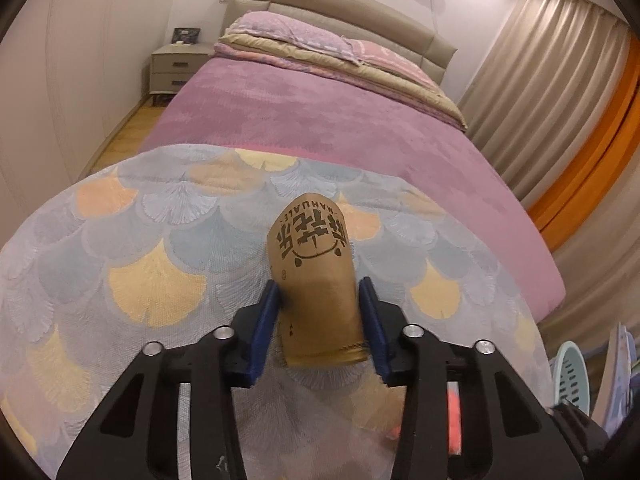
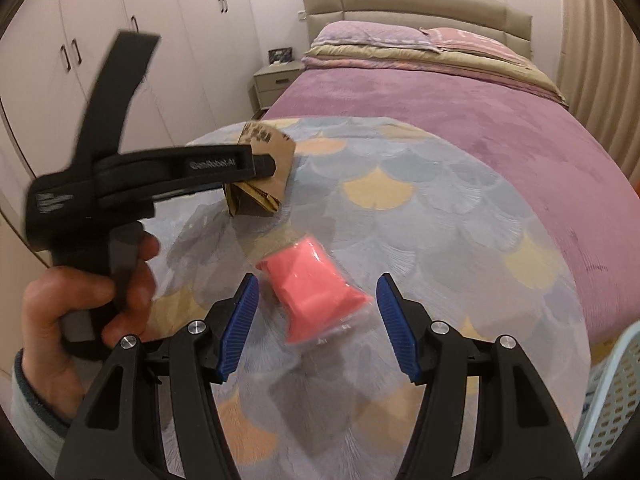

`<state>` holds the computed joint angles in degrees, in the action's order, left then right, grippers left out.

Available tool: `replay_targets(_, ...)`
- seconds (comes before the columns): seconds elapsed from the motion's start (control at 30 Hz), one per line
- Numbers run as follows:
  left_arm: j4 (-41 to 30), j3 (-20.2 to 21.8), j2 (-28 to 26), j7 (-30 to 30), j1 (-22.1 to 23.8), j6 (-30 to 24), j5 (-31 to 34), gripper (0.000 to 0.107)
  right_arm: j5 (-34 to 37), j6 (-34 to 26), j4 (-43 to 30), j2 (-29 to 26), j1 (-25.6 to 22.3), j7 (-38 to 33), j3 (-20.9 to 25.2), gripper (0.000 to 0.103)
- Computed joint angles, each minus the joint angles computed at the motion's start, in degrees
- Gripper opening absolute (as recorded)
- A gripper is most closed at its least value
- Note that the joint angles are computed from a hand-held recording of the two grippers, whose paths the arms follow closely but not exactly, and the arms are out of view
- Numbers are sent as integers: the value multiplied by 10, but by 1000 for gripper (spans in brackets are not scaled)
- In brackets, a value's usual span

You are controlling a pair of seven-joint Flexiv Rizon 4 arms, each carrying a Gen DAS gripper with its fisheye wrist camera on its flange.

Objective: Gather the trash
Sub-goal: 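Grasp the brown paper bag with the left tool while the right tool grasps the pink packet, then carry the paper bag and pink packet over the wastebasket with both tools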

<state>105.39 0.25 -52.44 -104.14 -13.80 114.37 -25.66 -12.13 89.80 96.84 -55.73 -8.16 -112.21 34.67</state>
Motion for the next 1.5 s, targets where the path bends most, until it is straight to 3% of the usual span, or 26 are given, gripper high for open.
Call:
replay_targets(0.13, 3, 12, -2, 2, -16, 16, -8, 35, 0, -11, -19, -8, 26, 11, -23, 62)
replay_targets(0.37, 6, -4, -4, 2, -5, 43, -2, 33, 12, -31, -34, -9, 44, 9, -37, 62)
replay_targets(0.7, 1, -12, -2, 17, -4, 62, 6, 33, 8, 13, -5, -5, 37, -9, -35, 55)
replay_targets(0.77, -2, -11, 0, 26, -9, 65, 6, 33, 5, 13, 5, -2, 20, -6, -24, 50)
replay_targets(1.13, -13, -45, 18, 45, -28, 75, 41, 33, 0, 51, 53, 19, -119, 25, 55, 49)
replay_targets(1.5, -107, -45, -7, 113, -112, 19, 33, 33, -45, 112, 95, 31, -253, 101, 82, 49)
